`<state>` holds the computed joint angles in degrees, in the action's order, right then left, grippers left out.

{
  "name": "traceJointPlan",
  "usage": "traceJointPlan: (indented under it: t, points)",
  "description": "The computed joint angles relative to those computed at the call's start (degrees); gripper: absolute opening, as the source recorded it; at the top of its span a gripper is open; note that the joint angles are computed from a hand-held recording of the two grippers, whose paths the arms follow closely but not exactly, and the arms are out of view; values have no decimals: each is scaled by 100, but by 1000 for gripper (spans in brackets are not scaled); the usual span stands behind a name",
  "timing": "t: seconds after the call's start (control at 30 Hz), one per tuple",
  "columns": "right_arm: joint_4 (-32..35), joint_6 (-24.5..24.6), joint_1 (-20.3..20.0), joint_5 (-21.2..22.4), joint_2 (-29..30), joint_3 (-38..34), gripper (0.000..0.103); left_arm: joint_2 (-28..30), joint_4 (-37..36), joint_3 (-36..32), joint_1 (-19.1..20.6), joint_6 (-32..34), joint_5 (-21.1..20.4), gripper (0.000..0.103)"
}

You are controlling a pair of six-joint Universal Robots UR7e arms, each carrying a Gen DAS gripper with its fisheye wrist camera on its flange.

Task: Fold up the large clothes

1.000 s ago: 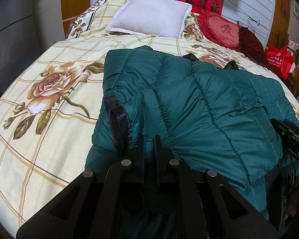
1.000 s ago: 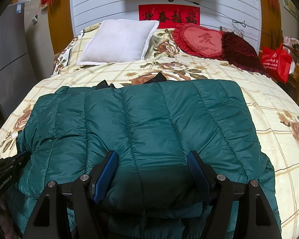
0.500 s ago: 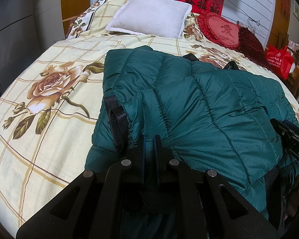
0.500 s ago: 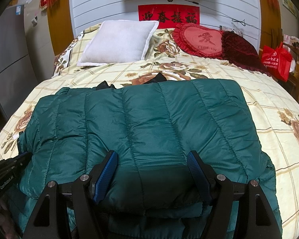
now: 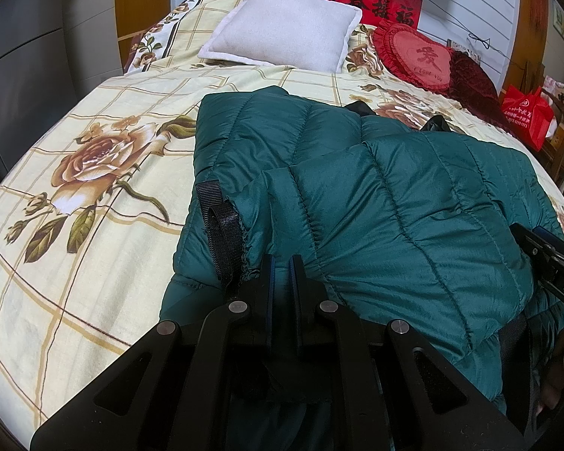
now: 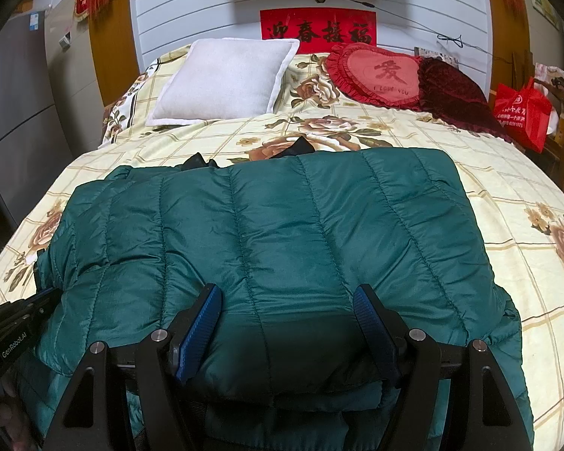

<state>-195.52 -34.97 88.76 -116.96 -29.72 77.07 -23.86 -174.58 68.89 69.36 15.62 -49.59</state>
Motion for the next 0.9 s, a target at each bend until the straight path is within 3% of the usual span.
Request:
traceJointPlan:
  t: [0.17,0.37,0.5,0.6,0.7,0.77,0.83,0.9]
  points:
    - [53,36,21,-80,6,-23,72,4,2,-4,-2,7,14,8]
    - [832,224,244,-591,-250,-58,72,27,58,-43,-30,82,124,8]
    - [205,-433,275,-906,-756,609,72,-16,209,-53,-12,-16,30,8]
    - [380,-256,75,-566,-1571,1521,72,-109,712,-147,25,-172,-109,8]
    - [1142,34,-201,-301,-2234,2239,76,-286,1514,-210,-20,-289,-81,7]
    - [1672,146,-319,-561,-2320,2450,77,-546,1657,31,-85,-188,-107,8]
    - [1516,32,-386,-861,-2202,2572,79,-870,1452,466,-165,-52,-43,8]
    - [1321,330,-390,-716,-2276,2728,79,-1252,1318,961,-217,6,-16,10]
